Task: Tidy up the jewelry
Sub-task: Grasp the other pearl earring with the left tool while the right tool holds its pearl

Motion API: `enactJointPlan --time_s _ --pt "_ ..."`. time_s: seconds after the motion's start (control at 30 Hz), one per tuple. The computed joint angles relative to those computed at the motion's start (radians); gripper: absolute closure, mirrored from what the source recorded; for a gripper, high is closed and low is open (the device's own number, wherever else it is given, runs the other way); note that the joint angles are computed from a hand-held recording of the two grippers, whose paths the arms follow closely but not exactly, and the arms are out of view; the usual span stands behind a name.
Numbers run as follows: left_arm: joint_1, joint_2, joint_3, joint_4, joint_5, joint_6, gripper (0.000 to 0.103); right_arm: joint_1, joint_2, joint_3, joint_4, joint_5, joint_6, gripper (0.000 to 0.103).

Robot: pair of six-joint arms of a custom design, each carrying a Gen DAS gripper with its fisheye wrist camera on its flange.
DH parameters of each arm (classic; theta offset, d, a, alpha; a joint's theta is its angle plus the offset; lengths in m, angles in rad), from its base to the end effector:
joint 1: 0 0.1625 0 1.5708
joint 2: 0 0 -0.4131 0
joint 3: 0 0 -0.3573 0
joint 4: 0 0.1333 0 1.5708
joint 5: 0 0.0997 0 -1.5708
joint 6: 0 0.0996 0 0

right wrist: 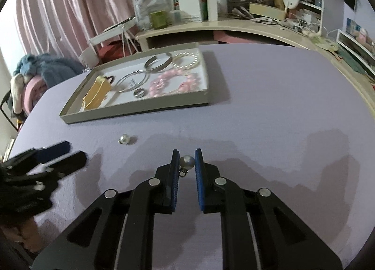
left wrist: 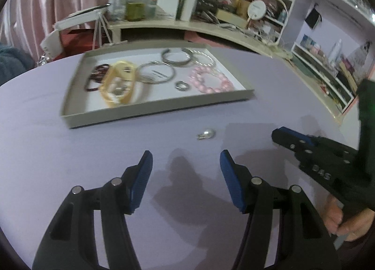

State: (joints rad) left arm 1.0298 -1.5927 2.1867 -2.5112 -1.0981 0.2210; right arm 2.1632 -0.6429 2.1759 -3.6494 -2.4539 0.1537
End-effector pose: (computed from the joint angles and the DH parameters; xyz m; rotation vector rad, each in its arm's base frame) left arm -0.0585 -0.4443 0.3260 0.8902 2.5256 -0.5648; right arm 0.3048 -0.3520 0.0508 0.2051 -2.3287 1.0030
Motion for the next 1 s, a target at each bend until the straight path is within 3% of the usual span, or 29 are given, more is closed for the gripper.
enactJointPlan --time_s 0.37,0.5,0.77,1.0 --pt "-0.052 0.14 0.024 -0.117 0.08 -0.044 0.063 -0.037 -0.04 0.058 -0.061 0.05 -0.004 0.089" --pt "-0.065 0.165 0.026 -0.144 0.108 -0.048 0.084 -0.038 -0.044 0.062 -0.069 0.06 -0.01 0.089" --pt "-0.067 0.141 0.043 -0.156 0.131 -0.043 0.088 -0.032 -0.047 0.066 -0.08 0.065 -0.013 0.089" --pt "-0.023 0.058 0.027 -0.137 0.159 0.009 0.088 -0.013 -0.033 0.038 -0.058 0.073 -0.016 0.089"
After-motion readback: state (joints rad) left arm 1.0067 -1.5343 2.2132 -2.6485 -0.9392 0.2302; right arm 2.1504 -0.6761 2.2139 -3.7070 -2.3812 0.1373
